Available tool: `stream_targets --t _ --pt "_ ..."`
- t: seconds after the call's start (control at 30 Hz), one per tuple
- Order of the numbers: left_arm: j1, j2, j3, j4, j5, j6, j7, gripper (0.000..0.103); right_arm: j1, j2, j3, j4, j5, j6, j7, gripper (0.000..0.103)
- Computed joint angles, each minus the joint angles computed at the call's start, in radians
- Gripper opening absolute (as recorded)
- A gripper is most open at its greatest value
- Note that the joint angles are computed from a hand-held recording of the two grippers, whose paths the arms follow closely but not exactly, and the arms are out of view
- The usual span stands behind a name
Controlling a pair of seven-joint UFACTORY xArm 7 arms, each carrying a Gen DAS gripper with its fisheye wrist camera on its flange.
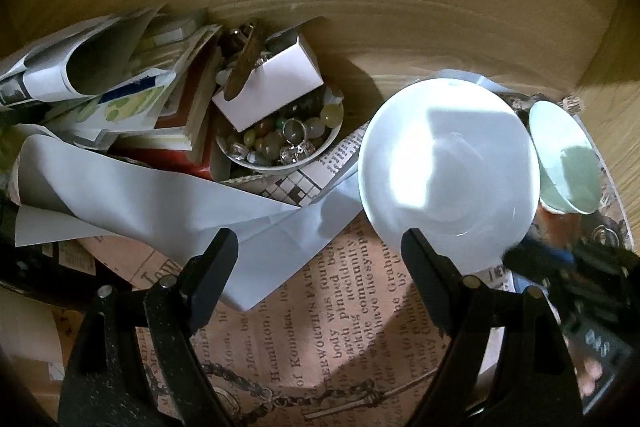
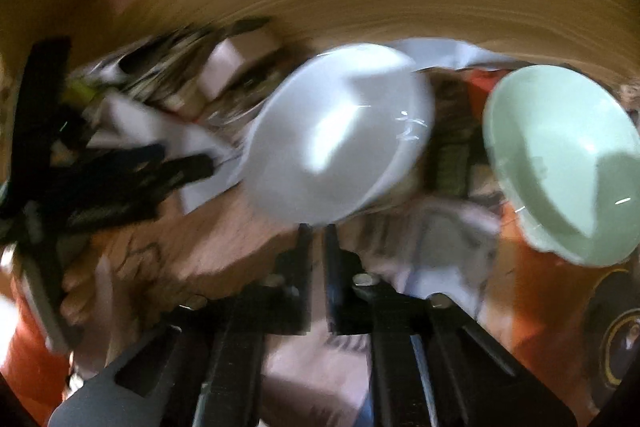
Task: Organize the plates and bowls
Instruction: 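Grasp the white dotted bowl's rim with the left gripper, then lift the white dotted bowl with the left gripper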
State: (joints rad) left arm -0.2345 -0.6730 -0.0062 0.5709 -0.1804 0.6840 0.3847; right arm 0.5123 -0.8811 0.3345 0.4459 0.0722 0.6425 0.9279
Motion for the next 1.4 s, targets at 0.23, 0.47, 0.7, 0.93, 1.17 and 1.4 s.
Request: stream_targets --t 0.23,0.47,0.7,0.93,1.17,1.4 --pt "0.005 -0.005 -0.004 -0.004 0.015 -0.003 -0.005 0.084 -0.017 -0.015 0.050 0.019 -0.054 0.080 0.038 0.008" --pt "-0.008 -0.002 -0.016 0.002 0.026 -0.029 0.003 0.084 -0.063 -0.148 0.009 -0.052 -0.048 0.117 0.102 0.031" --pt "-0.005 0.089 -0.057 0.043 0.059 -0.046 -0.038 0.084 -0.080 -0.092 -0.036 -0.081 -0.001 0.020 0.107 0.031" --pt "-0.020 0.141 -0.068 0.057 0.077 -0.084 -0.054 0.078 -0.119 0.000 -0.044 -0.070 -0.012 -0.045 0.119 0.033" --pt "-0.054 0.188 -0.054 0.075 0.047 -0.077 -0.027 0.048 -0.134 0.040 -0.052 -0.070 -0.018 -0.071 0.132 0.022" --pt "-0.075 0.186 -0.080 0.065 0.038 -0.076 0.002 0.015 -0.127 0.047 -0.033 -0.044 -0.038 -0.029 0.127 0.022"
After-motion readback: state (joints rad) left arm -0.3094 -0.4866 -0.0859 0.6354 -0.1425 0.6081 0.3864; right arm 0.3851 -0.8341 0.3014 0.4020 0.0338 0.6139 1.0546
